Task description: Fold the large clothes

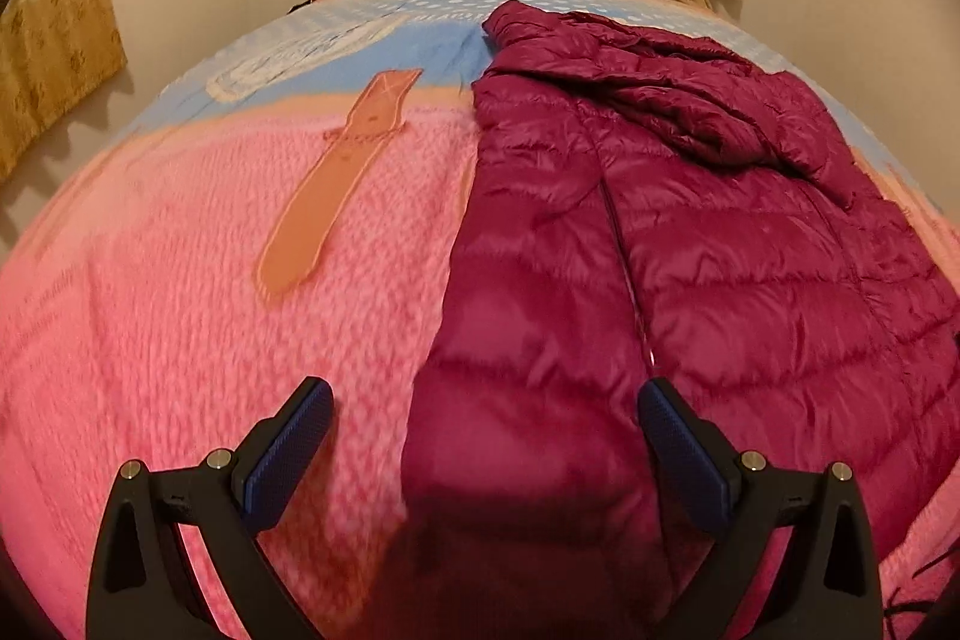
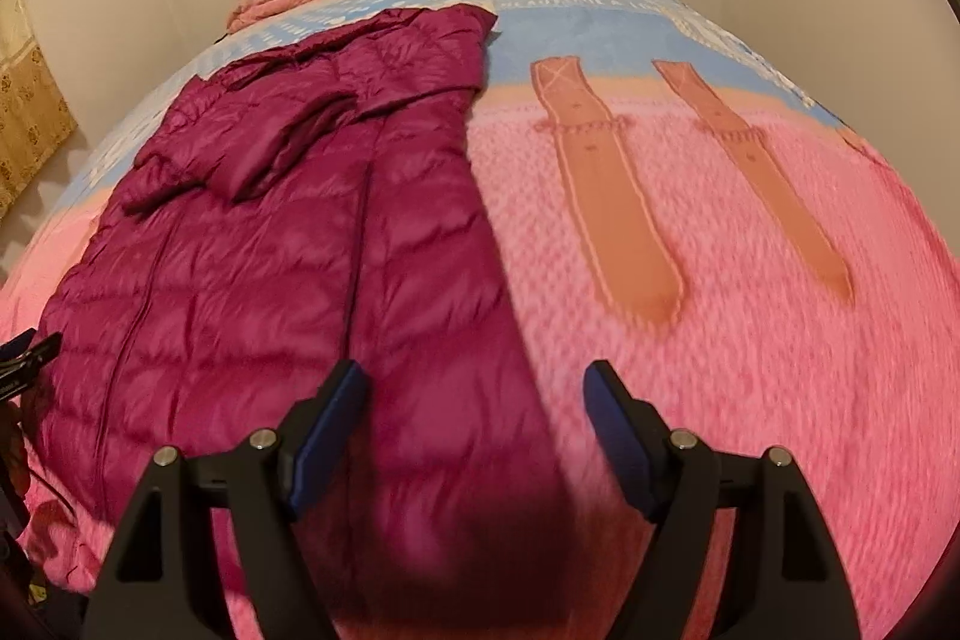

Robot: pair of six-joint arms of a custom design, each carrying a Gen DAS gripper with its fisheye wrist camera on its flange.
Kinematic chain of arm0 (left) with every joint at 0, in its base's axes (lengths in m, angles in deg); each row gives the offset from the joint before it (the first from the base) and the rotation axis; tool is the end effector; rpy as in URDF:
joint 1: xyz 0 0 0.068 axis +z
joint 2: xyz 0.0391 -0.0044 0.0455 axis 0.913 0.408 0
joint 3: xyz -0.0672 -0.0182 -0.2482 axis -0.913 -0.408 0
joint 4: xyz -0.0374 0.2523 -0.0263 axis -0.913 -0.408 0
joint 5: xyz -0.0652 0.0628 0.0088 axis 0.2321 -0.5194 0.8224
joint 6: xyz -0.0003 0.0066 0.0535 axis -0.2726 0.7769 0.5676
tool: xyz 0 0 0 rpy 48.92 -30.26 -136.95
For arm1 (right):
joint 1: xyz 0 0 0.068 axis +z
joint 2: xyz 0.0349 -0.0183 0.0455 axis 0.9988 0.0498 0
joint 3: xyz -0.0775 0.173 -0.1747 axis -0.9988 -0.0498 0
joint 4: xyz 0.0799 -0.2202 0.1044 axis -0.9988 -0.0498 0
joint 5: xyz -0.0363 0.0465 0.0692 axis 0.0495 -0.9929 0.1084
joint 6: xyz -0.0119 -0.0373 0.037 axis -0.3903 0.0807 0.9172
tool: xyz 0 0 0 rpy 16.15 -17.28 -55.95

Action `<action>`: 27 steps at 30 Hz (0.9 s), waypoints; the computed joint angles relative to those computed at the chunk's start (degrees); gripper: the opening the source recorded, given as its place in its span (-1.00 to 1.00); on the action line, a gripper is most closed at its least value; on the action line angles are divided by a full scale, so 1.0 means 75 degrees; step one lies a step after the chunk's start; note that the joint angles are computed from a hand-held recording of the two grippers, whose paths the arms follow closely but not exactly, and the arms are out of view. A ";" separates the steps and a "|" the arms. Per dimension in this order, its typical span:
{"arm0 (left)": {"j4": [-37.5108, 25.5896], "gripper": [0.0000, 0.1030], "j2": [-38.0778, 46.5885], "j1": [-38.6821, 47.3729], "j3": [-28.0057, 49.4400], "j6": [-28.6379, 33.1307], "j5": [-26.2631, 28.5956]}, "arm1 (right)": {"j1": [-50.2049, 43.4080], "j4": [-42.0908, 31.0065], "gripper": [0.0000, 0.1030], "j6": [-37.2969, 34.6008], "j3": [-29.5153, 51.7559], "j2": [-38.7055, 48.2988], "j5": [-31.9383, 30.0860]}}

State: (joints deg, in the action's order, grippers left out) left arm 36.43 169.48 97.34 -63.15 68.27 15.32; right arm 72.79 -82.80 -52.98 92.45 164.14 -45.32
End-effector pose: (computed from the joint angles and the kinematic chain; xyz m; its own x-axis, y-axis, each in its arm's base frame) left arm 0.1948 0.1108 0.0958 -0.7373 -0.1859 -0.6494 -0.2411 0.9705 -0.0041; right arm 0.3598 -0.0779 0.0592 -0.7830 -0.1343 -0.6073 -0.2587 0.9583 0.1217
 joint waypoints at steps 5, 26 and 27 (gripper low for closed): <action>-0.0032 0.97 -0.0485 0.0261 -0.0482 0.0353 0.0343 | -0.0278 0.0072 0.03 -0.0363 -0.0792 -0.0477 -0.0275; -0.5914 -0.93 -0.4709 0.3395 0.0526 0.3331 0.4078 | -0.1674 -0.0428 -0.84 -0.1150 -0.3021 -0.3448 -0.2665; -0.6778 -0.93 -0.4708 0.3904 0.0933 0.3863 0.4608 | -0.1893 -0.0736 -0.85 -0.1289 -0.3140 -0.3881 -0.2925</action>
